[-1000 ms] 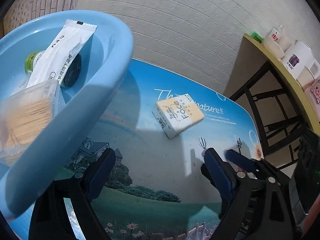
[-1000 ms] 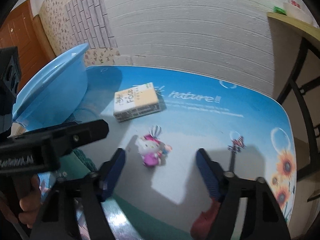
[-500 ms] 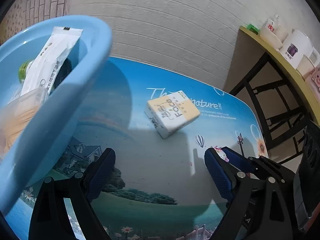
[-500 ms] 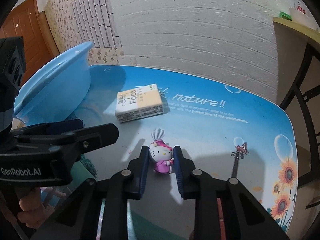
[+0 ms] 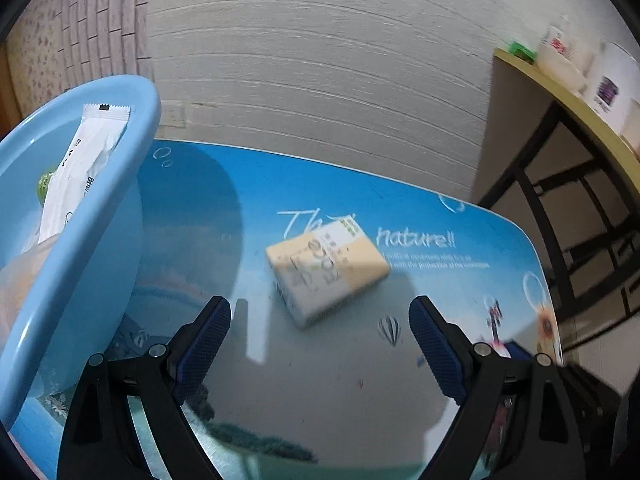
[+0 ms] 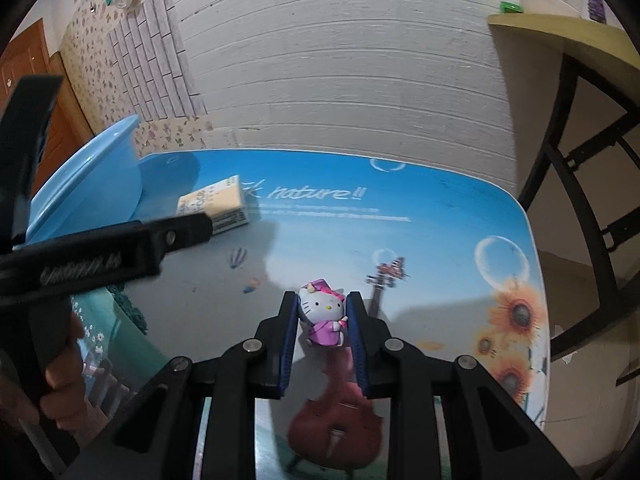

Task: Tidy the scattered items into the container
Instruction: 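Grasp the white-and-yellow Face tissue box with the left gripper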

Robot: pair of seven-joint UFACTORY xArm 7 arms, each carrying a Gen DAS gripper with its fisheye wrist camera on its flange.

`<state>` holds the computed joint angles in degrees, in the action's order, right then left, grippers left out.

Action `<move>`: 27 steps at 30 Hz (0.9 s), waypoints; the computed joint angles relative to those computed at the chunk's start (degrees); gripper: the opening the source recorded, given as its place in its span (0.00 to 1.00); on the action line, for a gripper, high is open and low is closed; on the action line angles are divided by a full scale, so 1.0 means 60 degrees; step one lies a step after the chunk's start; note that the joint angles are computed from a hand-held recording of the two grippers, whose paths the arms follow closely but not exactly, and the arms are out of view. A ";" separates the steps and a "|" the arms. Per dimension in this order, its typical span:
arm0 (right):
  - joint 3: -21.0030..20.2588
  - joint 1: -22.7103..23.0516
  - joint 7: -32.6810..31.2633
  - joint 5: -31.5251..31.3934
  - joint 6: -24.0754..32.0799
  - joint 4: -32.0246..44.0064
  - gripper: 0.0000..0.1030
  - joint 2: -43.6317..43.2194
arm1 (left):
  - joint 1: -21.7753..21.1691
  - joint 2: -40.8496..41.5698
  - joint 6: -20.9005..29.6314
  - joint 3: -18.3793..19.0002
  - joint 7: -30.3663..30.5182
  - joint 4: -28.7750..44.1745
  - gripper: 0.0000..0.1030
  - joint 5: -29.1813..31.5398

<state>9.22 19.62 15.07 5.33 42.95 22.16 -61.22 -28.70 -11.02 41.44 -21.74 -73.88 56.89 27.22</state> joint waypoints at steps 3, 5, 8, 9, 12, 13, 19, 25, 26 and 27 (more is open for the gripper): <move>-0.0137 -0.0021 -0.0063 0.0008 0.0079 -0.0076 0.25 -0.0134 | 0.0034 0.0366 0.0338 -0.0026 -0.0450 0.0357 0.88 0.0001; -0.0234 -0.0008 -0.0105 0.0076 0.0087 -0.0122 0.25 -0.0217 | -0.0025 0.0609 0.0549 0.0018 -0.0783 0.0592 0.88 0.0016; -0.0301 -0.0018 -0.0237 0.0098 0.0103 -0.0135 0.25 -0.0276 | -0.0177 0.0953 0.0875 0.0114 -0.1171 0.0918 0.88 0.0165; -0.0307 -0.0026 -0.0263 0.0110 0.0119 -0.0140 0.25 -0.0295 | -0.0240 0.1065 0.1036 0.0139 -0.1276 0.1039 0.88 0.0305; -0.0384 -0.0091 -0.0315 0.0159 0.0205 -0.0191 0.25 -0.0441 | -0.0467 0.1320 0.1367 0.0237 -0.1553 0.1318 0.89 0.0641; -0.0411 -0.0123 -0.0336 0.0175 0.0181 -0.0190 0.25 -0.0412 | -0.0528 0.1357 0.1420 0.0287 -0.1581 0.1360 0.87 0.0706; -0.0536 -0.0280 -0.0361 0.0309 0.0283 -0.0221 0.25 -0.0464 | -0.0658 0.0980 0.1012 0.0452 -0.1087 0.0942 0.67 0.0733; -0.0414 -0.0310 -0.0333 0.0330 0.0296 -0.0224 0.25 -0.0505 | -0.0586 0.0621 0.0773 0.0398 -0.0378 0.0594 0.67 0.0270; -0.0407 -0.0312 -0.0322 0.0333 0.0302 -0.0226 0.25 -0.0506 | -0.0562 0.0582 0.0729 0.0378 -0.0248 0.0567 0.67 0.0205; -0.0392 -0.0315 -0.0301 0.0336 0.0303 -0.0225 0.25 -0.0501 | -0.0552 0.0471 0.0674 0.0357 -0.0111 0.0468 0.67 0.0127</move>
<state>6.87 17.73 13.26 7.34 44.77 20.82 -64.23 -32.02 -8.20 45.49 -19.60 -74.55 59.69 27.99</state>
